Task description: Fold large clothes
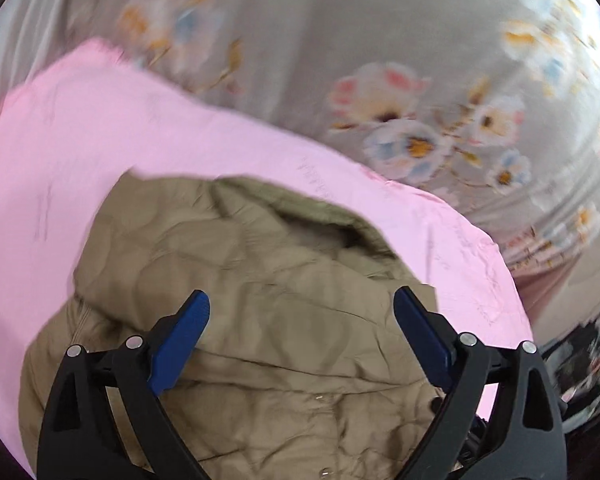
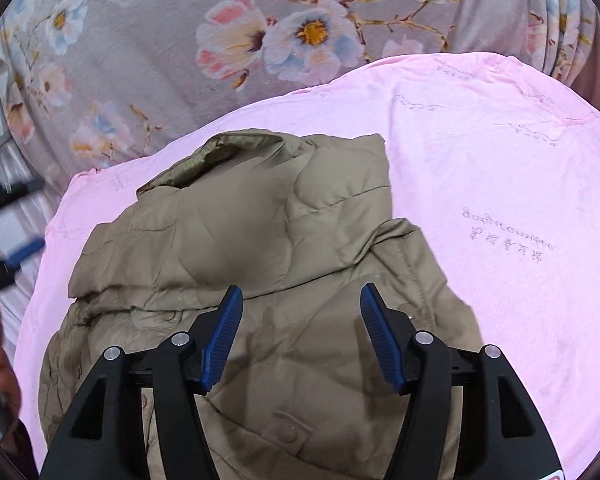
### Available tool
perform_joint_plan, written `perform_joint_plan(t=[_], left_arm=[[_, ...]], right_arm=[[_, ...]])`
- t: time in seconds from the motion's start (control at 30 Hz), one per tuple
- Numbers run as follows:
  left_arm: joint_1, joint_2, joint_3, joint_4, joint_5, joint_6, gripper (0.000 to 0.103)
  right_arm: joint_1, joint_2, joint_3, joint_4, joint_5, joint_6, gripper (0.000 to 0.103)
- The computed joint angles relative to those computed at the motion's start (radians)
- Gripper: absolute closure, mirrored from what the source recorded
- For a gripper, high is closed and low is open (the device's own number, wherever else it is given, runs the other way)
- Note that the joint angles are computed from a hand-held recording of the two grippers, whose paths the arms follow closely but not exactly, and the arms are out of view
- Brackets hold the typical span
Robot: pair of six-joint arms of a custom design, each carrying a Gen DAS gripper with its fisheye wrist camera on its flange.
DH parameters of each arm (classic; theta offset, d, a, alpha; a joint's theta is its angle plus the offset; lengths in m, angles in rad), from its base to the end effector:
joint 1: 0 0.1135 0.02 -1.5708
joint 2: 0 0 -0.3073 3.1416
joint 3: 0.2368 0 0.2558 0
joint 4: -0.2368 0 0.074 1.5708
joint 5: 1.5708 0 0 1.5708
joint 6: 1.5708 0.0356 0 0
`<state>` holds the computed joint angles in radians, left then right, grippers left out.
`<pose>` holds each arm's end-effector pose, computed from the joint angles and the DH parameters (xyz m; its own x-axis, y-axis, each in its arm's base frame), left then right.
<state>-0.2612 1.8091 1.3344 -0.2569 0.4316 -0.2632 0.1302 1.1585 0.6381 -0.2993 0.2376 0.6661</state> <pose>0.4022 -0.1229 0.2808 -0.7624 -0.0408 -0.6458 0.3489 0.8145 -0.4634 0.2158 0.0198 0.2441 -0.5494 0.5338 -0.6429 0.4739 0.8327 0.2864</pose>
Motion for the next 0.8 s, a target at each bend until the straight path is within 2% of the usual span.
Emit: perform_joint_plan(t=[0.07,0.2,0.27,0.4,0.5,0.6,0.63,0.67,0.73,0.77,0.8], left_arm=[[0.082,0.052,0.017,-0.027,0.050,-0.034,0.012],[0.171,0.153,0.090,-0.066,0.057,-0.067,0.013],[0.216,0.206,0.123,-0.080,0.095,-0.078,0.013],[0.259,0.300,0.194,-0.124,0.157,-0.127,0.013],[0.277,0.337,0.214,-0.124,0.203,-0.163,0.015],[0.285,0.376,0.254,-0.126,0.252,-0.198,0.021],[0.285,0.390,0.274,-0.132,0.267,-0.209,0.026],[0.285,0.402,0.296,-0.143,0.274,-0.224,0.027],[0.288,0.416,0.321,-0.147,0.296,-0.257,0.027],[0.289,0.422,0.338,-0.157,0.303,-0.274,0.027],[0.290,0.425,0.351,-0.163,0.312,-0.289,0.027]], right_arm=[[-0.040,0.008,0.005,0.016,-0.043,-0.019,0.041],[-0.110,0.088,0.036,0.066,-0.131,-0.043,0.039],[-0.125,0.157,0.063,0.091,-0.162,-0.043,0.039],[-0.129,0.261,0.105,0.127,-0.187,-0.033,0.039],[-0.115,0.314,0.131,0.142,-0.165,-0.031,0.038],[-0.103,0.356,0.162,0.147,-0.147,-0.048,0.040],[-0.101,0.363,0.168,0.150,-0.145,-0.056,0.049],[-0.099,0.371,0.176,0.152,-0.148,-0.066,0.065],[-0.099,0.386,0.206,0.130,-0.158,-0.083,0.076],[-0.098,0.386,0.215,0.124,-0.152,-0.086,0.086],[-0.100,0.384,0.223,0.120,-0.150,-0.090,0.090]])
